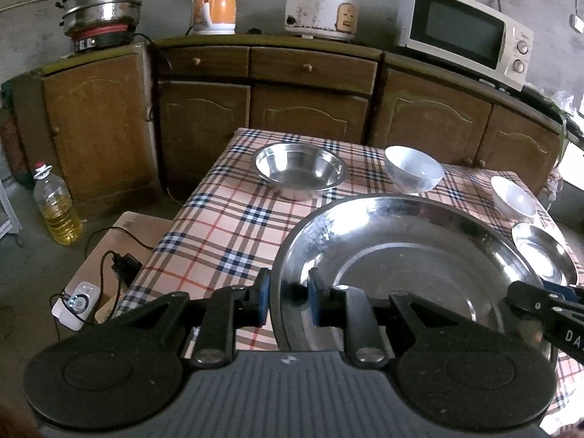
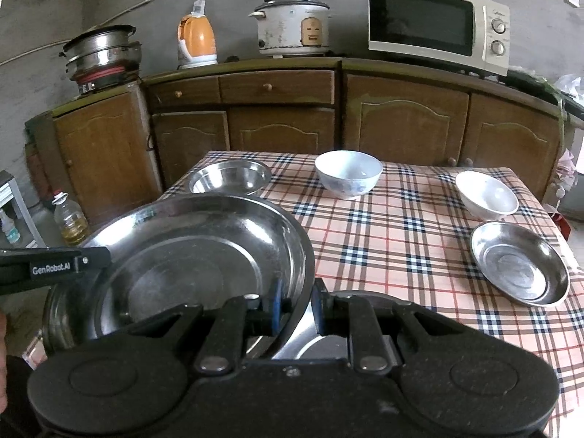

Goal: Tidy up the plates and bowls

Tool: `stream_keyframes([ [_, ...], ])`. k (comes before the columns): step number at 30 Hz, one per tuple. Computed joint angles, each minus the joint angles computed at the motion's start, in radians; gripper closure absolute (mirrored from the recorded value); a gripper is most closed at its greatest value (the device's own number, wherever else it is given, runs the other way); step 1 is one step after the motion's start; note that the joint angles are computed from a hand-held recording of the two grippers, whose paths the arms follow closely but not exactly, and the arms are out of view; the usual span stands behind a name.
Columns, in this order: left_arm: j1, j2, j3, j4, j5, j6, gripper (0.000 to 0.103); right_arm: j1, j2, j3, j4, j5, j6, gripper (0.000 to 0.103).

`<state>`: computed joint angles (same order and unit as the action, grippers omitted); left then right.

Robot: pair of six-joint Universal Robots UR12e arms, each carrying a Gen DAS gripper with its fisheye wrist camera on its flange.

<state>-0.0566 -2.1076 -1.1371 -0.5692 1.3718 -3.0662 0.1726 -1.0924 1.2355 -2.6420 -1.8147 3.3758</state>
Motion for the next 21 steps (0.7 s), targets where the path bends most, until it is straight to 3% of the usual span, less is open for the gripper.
stream_keyframes([
  [21,-0.018,0.007,-0.010,-0.018,-0.041,0.025,0.081,-0.013,-0.042,0.061,-0.009,-0.046,0.036,0.080],
])
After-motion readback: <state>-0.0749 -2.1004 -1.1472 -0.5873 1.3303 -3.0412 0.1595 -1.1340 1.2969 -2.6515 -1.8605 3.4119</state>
